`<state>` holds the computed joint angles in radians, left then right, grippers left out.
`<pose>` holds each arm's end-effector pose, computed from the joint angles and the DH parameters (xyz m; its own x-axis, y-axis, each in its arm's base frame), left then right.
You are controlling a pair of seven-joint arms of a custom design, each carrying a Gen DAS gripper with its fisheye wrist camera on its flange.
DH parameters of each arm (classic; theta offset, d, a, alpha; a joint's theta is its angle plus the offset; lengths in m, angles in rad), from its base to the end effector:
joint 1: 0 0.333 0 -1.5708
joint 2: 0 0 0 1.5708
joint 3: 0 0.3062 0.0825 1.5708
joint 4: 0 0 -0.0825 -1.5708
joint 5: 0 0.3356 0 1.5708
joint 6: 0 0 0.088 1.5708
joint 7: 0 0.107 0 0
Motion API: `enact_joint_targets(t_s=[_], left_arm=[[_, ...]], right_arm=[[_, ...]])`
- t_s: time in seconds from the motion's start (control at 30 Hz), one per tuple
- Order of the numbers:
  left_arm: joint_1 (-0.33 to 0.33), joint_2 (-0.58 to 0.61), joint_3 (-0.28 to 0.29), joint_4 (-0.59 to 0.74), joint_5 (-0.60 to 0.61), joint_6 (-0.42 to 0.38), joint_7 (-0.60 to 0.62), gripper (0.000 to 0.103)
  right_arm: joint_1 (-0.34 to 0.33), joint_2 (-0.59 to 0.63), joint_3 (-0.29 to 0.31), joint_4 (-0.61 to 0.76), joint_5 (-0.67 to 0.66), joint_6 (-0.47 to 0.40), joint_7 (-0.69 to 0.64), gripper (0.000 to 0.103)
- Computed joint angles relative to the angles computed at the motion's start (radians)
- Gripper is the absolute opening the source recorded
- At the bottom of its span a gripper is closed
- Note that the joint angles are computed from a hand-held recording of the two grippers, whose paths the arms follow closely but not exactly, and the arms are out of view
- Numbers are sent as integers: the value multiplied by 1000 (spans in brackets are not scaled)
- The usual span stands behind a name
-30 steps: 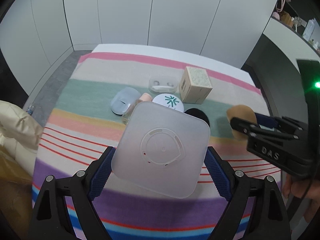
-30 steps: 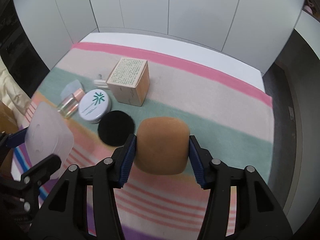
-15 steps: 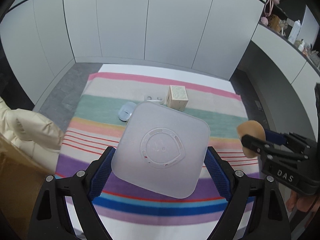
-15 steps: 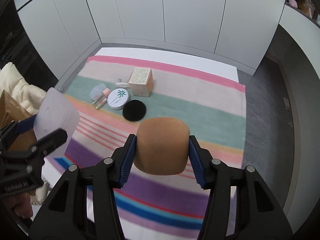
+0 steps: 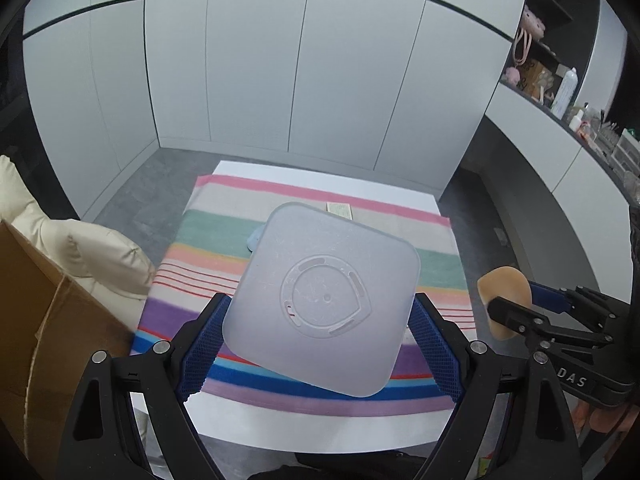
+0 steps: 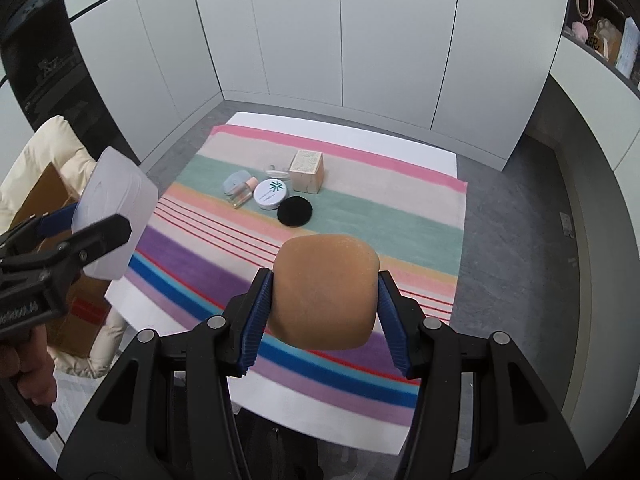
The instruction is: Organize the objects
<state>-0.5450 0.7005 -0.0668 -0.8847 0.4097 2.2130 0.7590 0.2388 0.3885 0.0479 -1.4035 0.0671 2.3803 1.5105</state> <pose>0.6178 -0.3915 0.5594 0.0338 -0.9879 0.1512 -0.7605 -0.1236 -0.6375 0.6446 0.1841 0.5521 0.3129 -0.9485 -0.0501 -0.7972 -0.2336 -0.5567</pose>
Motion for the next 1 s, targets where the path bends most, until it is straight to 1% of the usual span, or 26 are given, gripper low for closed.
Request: enact_joint_targets(t_s=[0.1,0.13,0.2,0.23,0.3,0.4,0.5,0.57,0.63,1.0], left_arm=[[5,-73,3,-124,23,54,-28,89],[7,-87,3,-148,31,63,-39,89],[5,-112,9,-187,63,87,-57,89],[4,-118,10,-194,79,88,-60,89],[13,-135,2,-219,88,105,-60,89],[23,-165,-2,-271,105,127,-77,89],[42,-198,-8,-337,108,146,-107,89],[56,-221,-10,-381,110,155,-130,89],[77,-241,-19,-419,100,175,-142,89],[110,-306,-24,-530,161,214,-211,89]], right_arm=[[-4,-42,12,-55,20,42,-22,54],[-4,-55,15,-74,26,61,-31,54],[-10,-82,29,-126,54,126,-74,54],[-8,-86,30,-132,57,130,-84,54],[-3,-92,29,-138,58,137,-90,54],[21,-86,5,-129,8,122,-28,54],[25,-70,4,-104,1,104,3,54],[22,-55,15,-87,10,99,-15,54],[31,-42,13,-76,-4,98,-5,54],[55,3,35,-27,9,121,-36,54]])
